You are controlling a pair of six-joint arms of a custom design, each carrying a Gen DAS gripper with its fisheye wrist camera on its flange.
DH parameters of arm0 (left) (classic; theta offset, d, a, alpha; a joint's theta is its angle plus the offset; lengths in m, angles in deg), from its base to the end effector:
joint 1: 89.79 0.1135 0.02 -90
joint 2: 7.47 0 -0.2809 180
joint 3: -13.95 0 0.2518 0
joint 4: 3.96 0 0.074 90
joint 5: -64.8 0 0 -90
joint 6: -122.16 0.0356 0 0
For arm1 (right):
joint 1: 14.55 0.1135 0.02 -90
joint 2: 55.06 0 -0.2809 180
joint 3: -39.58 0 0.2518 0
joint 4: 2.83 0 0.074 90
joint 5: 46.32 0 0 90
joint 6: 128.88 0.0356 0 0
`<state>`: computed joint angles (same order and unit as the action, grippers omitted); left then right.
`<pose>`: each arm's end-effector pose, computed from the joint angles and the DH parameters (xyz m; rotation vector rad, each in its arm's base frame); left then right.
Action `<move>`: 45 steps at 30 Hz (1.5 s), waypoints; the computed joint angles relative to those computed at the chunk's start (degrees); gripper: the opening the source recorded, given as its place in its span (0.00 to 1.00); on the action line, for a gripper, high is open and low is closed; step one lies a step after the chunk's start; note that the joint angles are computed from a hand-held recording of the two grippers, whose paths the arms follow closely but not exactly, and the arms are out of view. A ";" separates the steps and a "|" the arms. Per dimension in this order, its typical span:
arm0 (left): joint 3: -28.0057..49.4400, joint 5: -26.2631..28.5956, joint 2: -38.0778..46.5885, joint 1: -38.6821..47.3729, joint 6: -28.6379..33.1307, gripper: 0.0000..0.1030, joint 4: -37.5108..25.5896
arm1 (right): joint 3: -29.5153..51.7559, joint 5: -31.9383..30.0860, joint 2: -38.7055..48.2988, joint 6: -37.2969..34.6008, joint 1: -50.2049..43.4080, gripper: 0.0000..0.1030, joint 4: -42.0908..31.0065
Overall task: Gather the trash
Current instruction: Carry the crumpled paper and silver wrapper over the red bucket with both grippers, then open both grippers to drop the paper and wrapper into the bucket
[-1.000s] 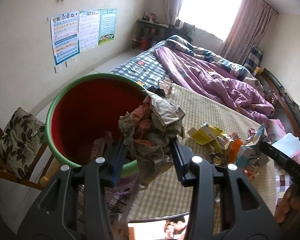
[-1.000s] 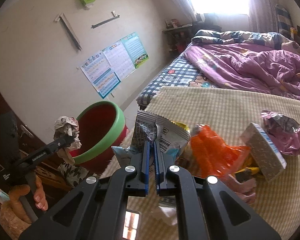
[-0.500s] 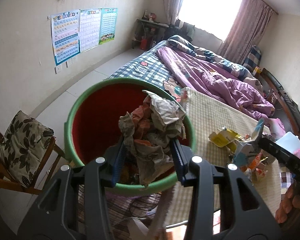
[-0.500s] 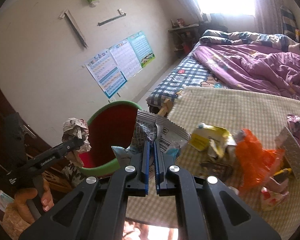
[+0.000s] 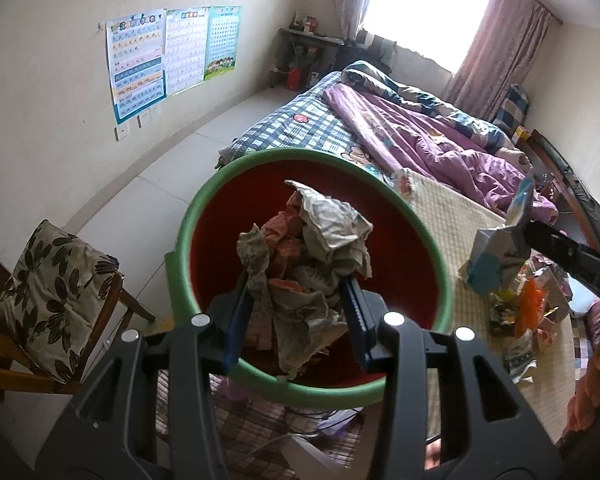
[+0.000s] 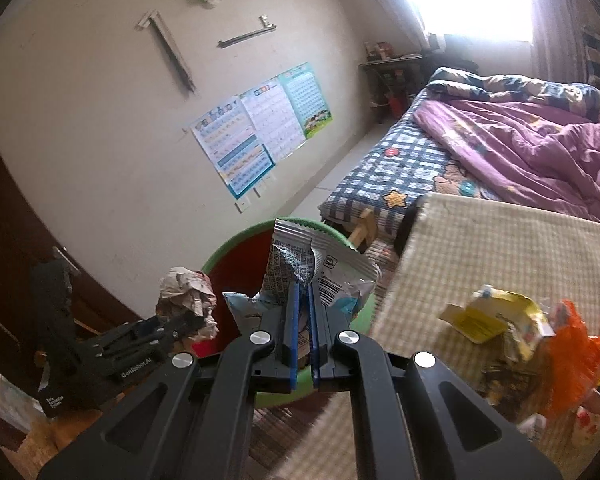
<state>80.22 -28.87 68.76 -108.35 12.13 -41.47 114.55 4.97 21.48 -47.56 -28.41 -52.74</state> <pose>0.2616 -0.0854 0.2621 -0.0610 2.4098 -0.2371 0.2672 -0.0430 0.3002 -0.1772 2.2995 0.6323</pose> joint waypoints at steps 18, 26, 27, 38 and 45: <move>1.15 4.05 3.89 4.42 3.93 0.40 1.39 | -2.15 5.70 1.03 4.40 7.39 0.04 4.53; 1.76 5.01 5.34 4.08 4.70 0.40 1.83 | -2.04 6.07 1.30 4.49 7.30 0.04 4.28; 1.75 5.14 5.42 4.09 4.81 0.40 1.87 | -2.07 6.02 1.33 4.37 7.18 0.04 4.21; 1.59 4.80 6.21 4.41 3.67 0.55 2.71 | -1.92 5.22 2.00 5.32 8.10 0.31 5.20; 1.37 4.10 5.93 4.08 3.50 0.55 2.67 | -0.92 3.07 0.98 3.99 3.91 0.33 3.53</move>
<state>81.59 -24.78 74.69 -104.27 15.63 -38.80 113.62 8.04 22.46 -43.58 -24.50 -49.21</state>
